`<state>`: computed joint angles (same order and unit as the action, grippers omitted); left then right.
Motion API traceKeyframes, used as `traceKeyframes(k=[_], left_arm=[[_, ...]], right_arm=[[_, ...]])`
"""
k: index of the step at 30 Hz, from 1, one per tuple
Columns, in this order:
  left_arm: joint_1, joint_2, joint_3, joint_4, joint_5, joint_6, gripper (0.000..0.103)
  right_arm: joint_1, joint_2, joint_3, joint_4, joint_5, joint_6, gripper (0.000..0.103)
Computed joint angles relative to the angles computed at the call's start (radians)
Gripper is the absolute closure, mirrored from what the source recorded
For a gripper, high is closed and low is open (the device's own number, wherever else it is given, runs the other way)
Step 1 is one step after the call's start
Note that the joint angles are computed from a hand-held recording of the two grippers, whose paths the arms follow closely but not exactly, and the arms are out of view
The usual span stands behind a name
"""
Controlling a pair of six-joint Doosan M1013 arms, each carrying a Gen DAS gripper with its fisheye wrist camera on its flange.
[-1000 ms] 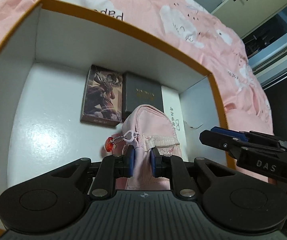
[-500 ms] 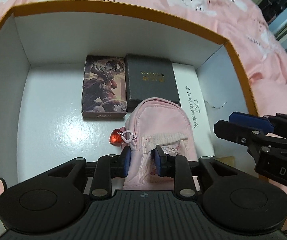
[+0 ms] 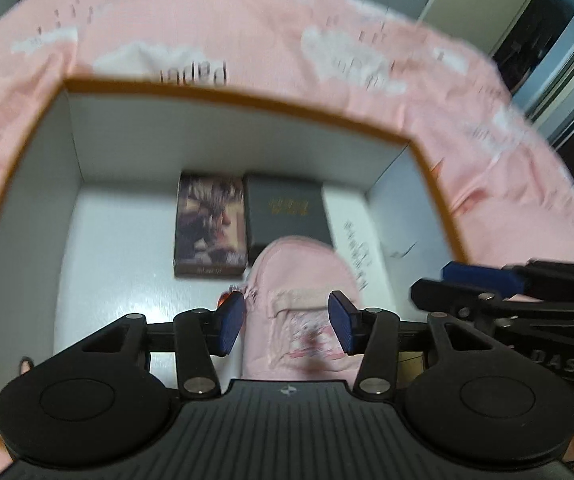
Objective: Organize objects
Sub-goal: 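Move both tools out of the box toward the plush keychains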
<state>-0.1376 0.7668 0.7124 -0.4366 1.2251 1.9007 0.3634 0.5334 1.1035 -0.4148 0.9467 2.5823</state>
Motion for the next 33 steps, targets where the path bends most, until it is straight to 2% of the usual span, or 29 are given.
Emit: traceKeyframes(k=[3, 7, 10, 14, 17, 21, 24, 29, 33], left_arm=[[0.02, -0.066, 0.096, -0.092, -0.092, 0.099, 0.049], [0.051, -0.154, 0.224, -0.198, -0.197, 0.205, 0.049], [0.063, -0.208, 0.301, -0.192, -0.256, 0.239, 0.054], [0.075, -0.264, 0.386, -0.144, -0.311, 0.233, 0.058], [0.079, -0.294, 0.439, -0.095, -0.326, 0.248, 0.058], [0.083, -0.321, 0.49, -0.035, -0.312, 0.253, 0.058], [0.071, -0.343, 0.533, 0.072, -0.33, 0.238, 0.058], [0.075, -0.372, 0.585, 0.123, -0.353, 0.246, 0.058], [0.076, -0.387, 0.615, 0.194, -0.371, 0.232, 0.051]], right_arm=[[0.024, -0.024, 0.033, -0.082, -0.054, 0.068, 0.063], [0.074, -0.055, 0.089, -0.271, -0.126, 0.24, 0.061], [0.111, -0.071, 0.119, -0.385, -0.154, 0.359, 0.046], [0.148, -0.071, 0.121, -0.406, -0.133, 0.391, 0.046], [0.158, -0.065, 0.116, -0.332, -0.133, 0.355, 0.046], [0.161, -0.035, 0.081, -0.171, -0.084, 0.27, 0.047], [0.164, -0.013, 0.061, -0.067, -0.063, 0.2, 0.047], [0.156, 0.01, 0.048, 0.118, -0.077, 0.099, 0.047], [0.149, 0.037, 0.017, 0.226, -0.046, 0.027, 0.047]])
